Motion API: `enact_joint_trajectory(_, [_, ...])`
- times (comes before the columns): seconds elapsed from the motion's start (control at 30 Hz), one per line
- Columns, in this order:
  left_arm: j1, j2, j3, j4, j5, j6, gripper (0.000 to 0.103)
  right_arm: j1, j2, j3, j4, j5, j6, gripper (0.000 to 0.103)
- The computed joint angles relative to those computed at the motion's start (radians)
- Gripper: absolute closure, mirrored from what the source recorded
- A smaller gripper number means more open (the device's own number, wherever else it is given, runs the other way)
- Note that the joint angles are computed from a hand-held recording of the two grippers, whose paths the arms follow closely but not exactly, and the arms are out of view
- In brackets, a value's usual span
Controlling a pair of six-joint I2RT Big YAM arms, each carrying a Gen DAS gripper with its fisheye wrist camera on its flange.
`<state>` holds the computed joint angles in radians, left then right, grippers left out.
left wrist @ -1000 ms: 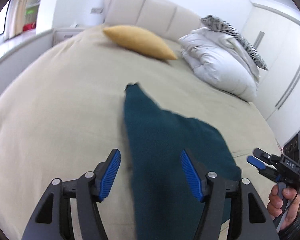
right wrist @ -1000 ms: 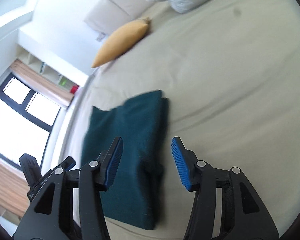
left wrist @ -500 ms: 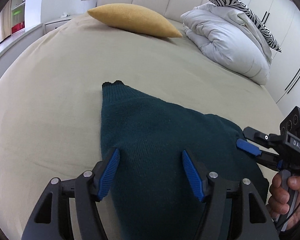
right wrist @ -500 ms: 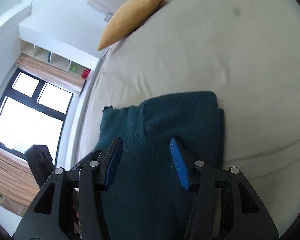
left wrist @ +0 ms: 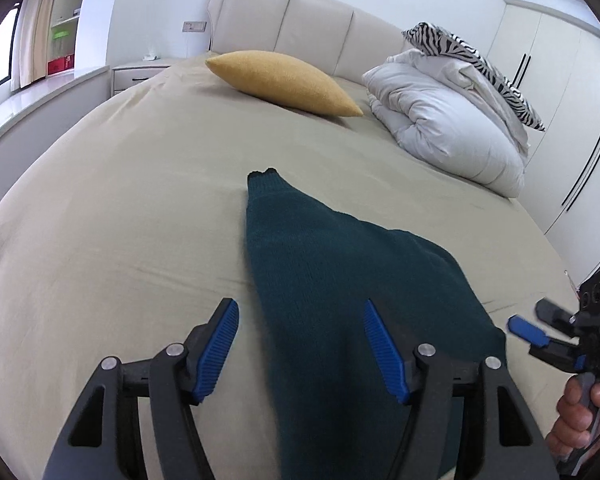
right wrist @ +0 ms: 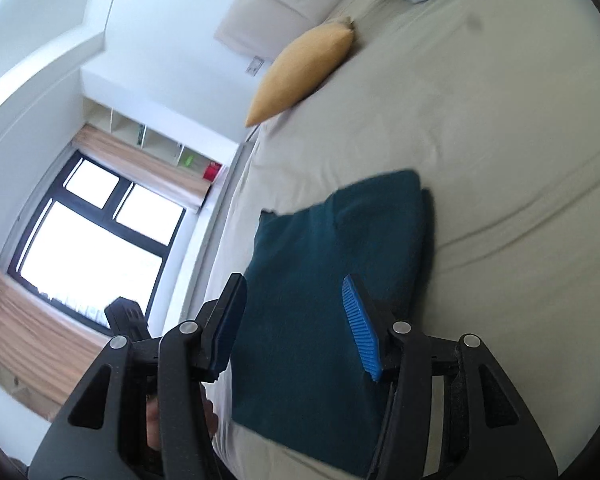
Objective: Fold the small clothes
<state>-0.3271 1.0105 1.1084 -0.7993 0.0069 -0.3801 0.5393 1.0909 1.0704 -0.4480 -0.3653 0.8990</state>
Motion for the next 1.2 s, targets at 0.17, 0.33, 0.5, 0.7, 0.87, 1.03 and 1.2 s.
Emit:
enact_joint_trajectory(0.17, [-0.098, -0.079, -0.079, -0.031, -0.075, -0.013, 0.036, 0.078, -0.015, -0.063, -0.099, -0.018, 0.026, 0.055])
enact_joint_trajectory(0.33, [-0.068, -0.114, -0.12, -0.045, -0.047, -0.057, 0.036, 0.108, -0.084, -0.195, 0.072, 0.014, 0.164, 0.055])
enact_joint_trajectory(0.5, [-0.057, -0.167, -0.119, -0.043, -0.07, -0.04, 0.036, 0.12, -0.081, -0.185, 0.049, 0.033, 0.174, 0.055])
enact_joint_trajectory(0.7, [-0.175, -0.267, -0.103, -0.01, -0.298, -0.015, 0.002, 0.169, -0.152, -0.156, -0.087, 0.121, 0.143, 0.054])
enact_joint_trajectory(0.87, [-0.368, -0.309, -0.067, 0.037, -0.559, 0.067, 0.0, 0.271, -0.227, -0.113, -0.255, 0.321, 0.057, 0.052])
enact_joint_trajectory(1.03, [-0.497, -0.265, 0.02, -0.076, -0.808, 0.07, 0.0, 0.381, -0.2, 0.026, -0.417, 0.587, -0.051, 0.046])
enact_joint_trajectory(1.2, [-0.519, -0.243, 0.072, -0.239, -0.891, -0.081, 0.0, 0.521, -0.207, 0.142, -0.563, 0.96, -0.114, 0.016])
